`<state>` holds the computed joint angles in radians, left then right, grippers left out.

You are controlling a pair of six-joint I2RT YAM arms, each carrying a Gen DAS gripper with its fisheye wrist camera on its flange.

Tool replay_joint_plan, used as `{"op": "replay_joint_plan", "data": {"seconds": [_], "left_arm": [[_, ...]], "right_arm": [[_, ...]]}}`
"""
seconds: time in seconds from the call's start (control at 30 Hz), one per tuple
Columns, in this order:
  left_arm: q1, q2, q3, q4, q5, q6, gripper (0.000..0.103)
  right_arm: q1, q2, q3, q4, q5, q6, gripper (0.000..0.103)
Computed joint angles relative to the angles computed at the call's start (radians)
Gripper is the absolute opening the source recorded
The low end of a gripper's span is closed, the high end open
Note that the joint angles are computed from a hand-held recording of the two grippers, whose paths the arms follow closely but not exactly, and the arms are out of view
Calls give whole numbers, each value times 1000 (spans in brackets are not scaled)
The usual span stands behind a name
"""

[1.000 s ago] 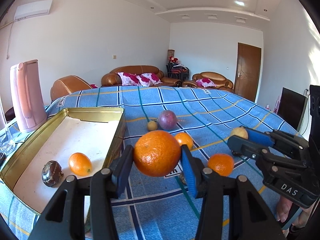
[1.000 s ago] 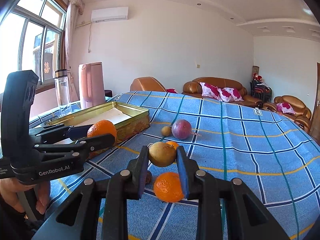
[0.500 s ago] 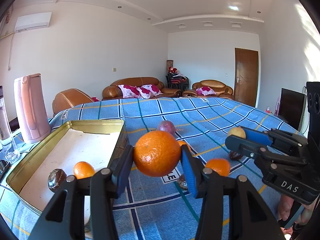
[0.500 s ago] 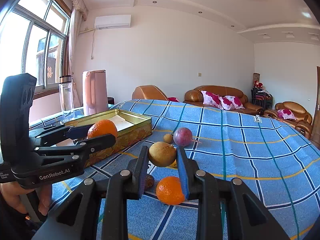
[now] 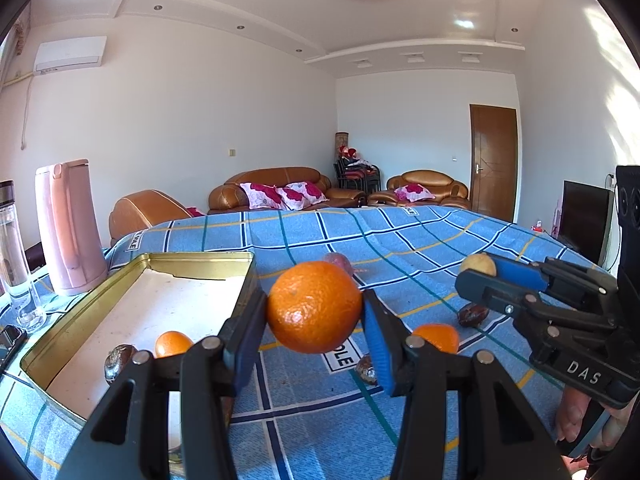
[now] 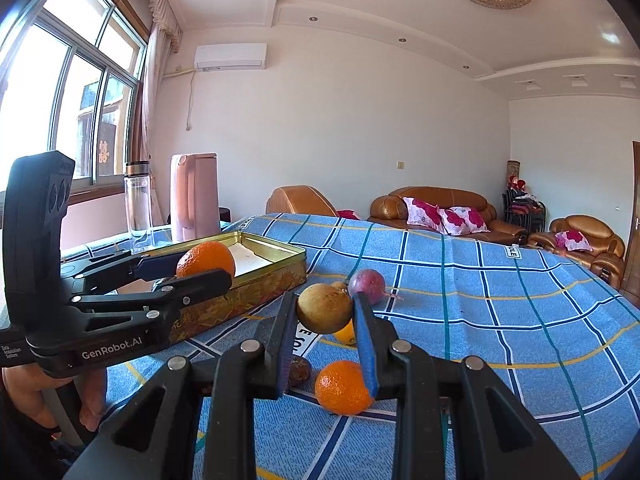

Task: Organize fruits

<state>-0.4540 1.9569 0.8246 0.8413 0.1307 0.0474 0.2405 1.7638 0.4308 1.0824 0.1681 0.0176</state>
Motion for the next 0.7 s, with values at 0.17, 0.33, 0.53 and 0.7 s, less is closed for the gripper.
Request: {"op": "replay_joint_plan", "data": {"seconds": [0.17,0.33,0.53,0.7], "left_arm": [[14,-13,-4,0,10,-8,49],[25,-27,-11,2,2,-8,49],[51,-45,-12,-6,6,-14,49],[72,-57,-12,-15,7,-18,49]], "right_arm": [[7,6,-21,48,10,-8,29],[12,7,-21,45,19,-14,29],[12,-14,-3,0,10,-18,29],[9,-45,18,-48,-18,-15,29]]}}
